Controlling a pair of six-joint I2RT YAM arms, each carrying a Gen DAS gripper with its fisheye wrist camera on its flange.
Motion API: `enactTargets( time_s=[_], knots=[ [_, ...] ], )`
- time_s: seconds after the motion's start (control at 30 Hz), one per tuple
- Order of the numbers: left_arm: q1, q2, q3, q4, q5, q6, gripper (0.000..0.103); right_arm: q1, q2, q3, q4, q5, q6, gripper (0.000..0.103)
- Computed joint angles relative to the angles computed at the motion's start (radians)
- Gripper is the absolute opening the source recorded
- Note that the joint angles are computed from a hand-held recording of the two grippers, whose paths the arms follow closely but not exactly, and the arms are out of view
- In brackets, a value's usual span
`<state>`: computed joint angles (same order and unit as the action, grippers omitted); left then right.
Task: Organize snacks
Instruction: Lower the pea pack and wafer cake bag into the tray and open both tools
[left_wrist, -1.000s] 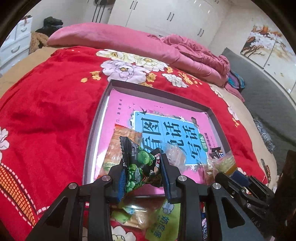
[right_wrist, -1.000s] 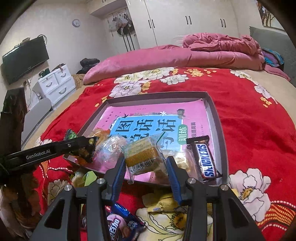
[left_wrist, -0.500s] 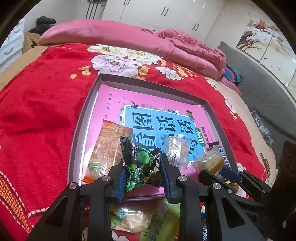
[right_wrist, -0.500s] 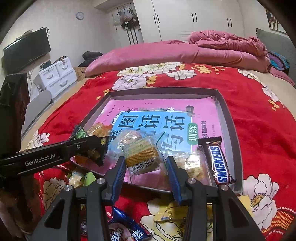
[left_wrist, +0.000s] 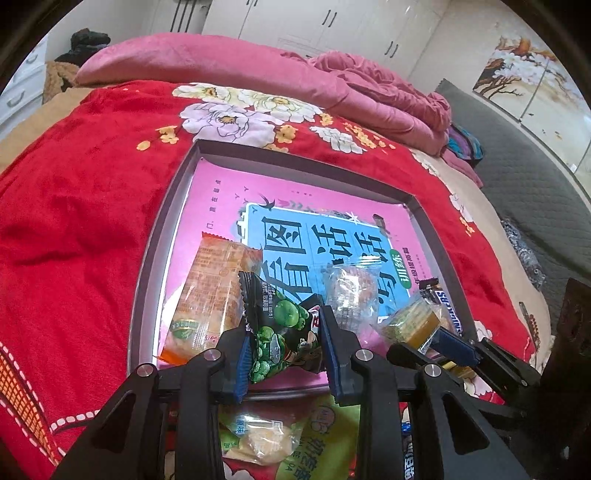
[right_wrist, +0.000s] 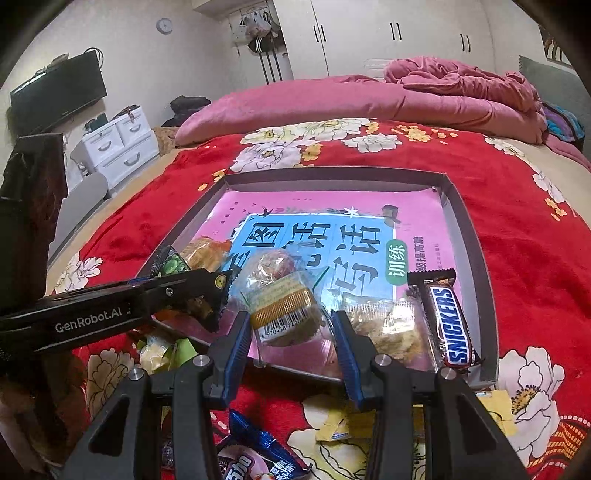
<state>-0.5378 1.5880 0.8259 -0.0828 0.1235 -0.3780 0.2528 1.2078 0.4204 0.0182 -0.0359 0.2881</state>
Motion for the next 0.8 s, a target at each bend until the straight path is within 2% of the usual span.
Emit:
enactTargets(
  time_s=[0.8],
  knots=[
    [0.003,0.012,0.005,-0.005,0.008,-0.002,0.034,0.008,-0.004,-0.001,-0.007,0.033,-0.001,0.046]
  ],
)
